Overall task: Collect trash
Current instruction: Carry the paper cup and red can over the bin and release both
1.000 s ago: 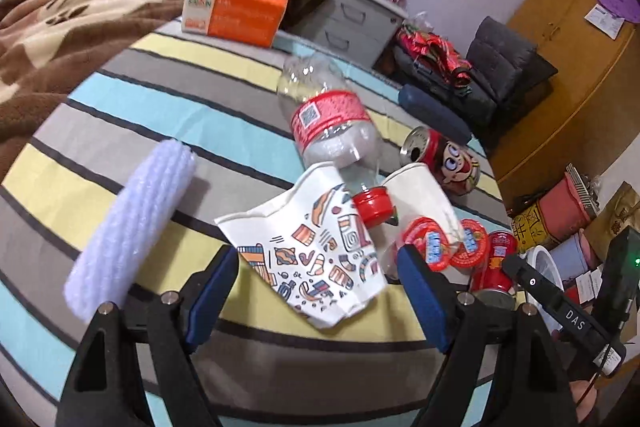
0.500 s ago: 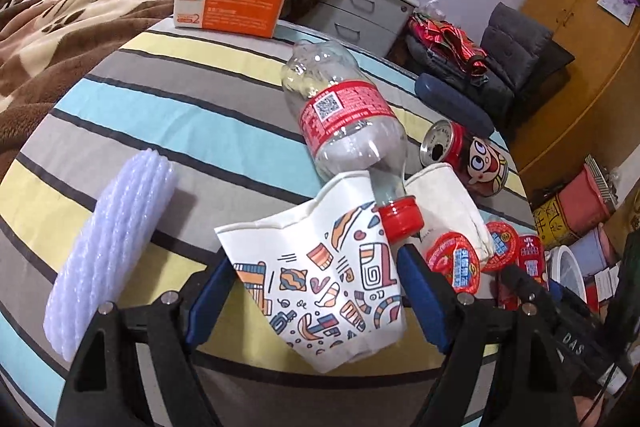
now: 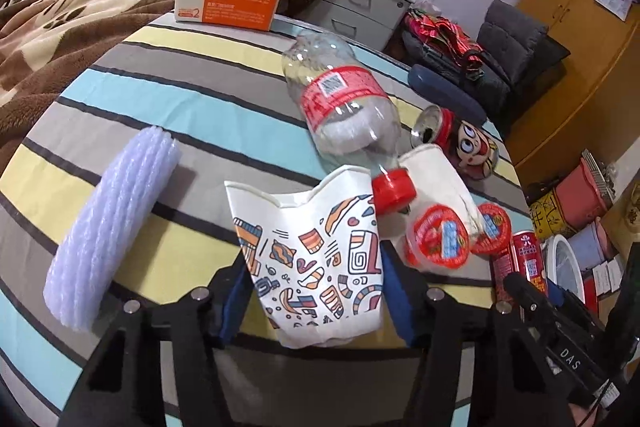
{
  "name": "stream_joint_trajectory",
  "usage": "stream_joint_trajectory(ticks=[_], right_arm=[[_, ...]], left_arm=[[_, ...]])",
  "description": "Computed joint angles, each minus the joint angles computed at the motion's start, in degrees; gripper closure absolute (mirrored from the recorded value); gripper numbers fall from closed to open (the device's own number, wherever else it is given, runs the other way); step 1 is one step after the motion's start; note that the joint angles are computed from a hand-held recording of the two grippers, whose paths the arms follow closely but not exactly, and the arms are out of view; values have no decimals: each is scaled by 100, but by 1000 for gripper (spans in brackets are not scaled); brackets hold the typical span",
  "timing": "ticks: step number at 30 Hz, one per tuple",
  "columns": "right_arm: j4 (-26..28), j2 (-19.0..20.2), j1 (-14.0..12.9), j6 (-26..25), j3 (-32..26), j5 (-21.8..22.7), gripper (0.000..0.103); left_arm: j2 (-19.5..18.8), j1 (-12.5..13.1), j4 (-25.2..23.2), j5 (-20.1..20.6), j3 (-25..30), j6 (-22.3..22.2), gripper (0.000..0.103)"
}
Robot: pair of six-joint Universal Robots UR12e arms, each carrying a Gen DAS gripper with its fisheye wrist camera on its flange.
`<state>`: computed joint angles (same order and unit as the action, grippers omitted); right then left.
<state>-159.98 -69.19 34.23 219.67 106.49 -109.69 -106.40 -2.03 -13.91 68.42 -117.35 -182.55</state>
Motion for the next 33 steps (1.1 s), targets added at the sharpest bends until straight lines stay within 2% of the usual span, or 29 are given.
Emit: stream_joint_trajectory(ticks=[16,19,25,33], right_arm=[[-427,-144,130,192,291,-215,46],[-496,-200,150,277,374,-286,46],[-655,-388,194,421,602,-482,46],[-576,-744,257,714,943,-985,46]], left_arm=[[455,-149,421,204,-467,389,42],[559,-174,460,119,-536,443,42],[723,-337,588,61,-611,640,42],[798,-736,612,-124,-545,966,42]])
